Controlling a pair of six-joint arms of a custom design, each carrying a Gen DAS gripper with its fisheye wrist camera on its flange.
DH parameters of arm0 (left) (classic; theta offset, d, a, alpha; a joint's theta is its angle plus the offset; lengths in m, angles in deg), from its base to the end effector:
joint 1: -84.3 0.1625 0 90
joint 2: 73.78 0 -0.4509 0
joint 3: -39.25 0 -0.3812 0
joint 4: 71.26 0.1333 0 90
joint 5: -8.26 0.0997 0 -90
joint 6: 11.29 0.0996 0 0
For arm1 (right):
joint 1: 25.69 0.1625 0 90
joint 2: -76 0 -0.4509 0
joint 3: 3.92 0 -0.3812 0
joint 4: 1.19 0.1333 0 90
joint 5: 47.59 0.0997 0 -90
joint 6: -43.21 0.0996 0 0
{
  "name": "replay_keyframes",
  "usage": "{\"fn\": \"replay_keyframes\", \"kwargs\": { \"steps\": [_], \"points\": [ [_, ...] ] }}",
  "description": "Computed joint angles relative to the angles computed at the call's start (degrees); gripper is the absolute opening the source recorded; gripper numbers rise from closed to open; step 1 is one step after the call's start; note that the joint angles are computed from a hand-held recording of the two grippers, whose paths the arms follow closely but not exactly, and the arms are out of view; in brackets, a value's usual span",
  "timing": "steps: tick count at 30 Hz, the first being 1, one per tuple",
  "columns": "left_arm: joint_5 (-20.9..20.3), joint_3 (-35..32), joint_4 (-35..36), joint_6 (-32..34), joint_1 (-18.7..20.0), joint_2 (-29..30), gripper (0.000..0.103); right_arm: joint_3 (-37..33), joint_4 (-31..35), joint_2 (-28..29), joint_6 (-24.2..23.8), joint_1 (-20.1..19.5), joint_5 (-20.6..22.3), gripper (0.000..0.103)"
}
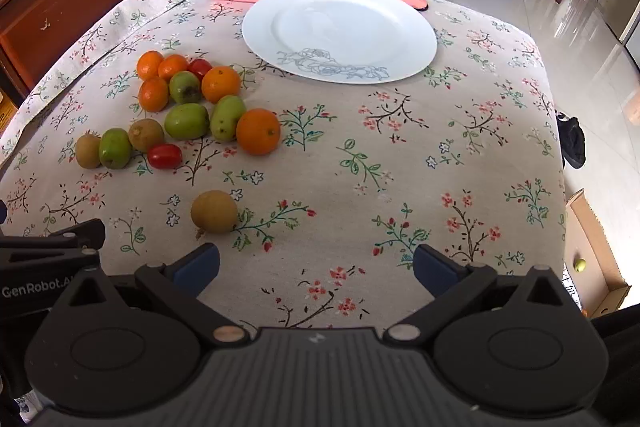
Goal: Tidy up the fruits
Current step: 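Move both tools forward toward the fruit pile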
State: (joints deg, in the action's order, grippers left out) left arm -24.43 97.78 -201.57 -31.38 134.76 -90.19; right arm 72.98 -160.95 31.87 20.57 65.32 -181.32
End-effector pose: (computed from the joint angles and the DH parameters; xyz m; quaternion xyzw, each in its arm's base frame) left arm -0.3503 -0.7654 -0.0227 0.1557 0.8635 -0.2264 0.4229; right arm 0.0780 -0.7659 0.2726 0.0647 -0.8857 0.2229 0.4022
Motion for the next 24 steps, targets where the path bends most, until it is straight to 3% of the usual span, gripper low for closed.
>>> {"fn": "replay_keyframes", "kwargs": {
  "steps": [20,24],
  "points": [
    [-0.84,1.1,-2.8,1.35,0.19,-0.83,0.103,0.41,0.61,-0.98,0.48,-0.61,2.2,0.099],
    [-1.57,1.85,-3.84,0.87,0.67,-1.5,0.103,1.06,2.73,-2.76,3.21,-1.47,6.32,0.097]
  ]
}}
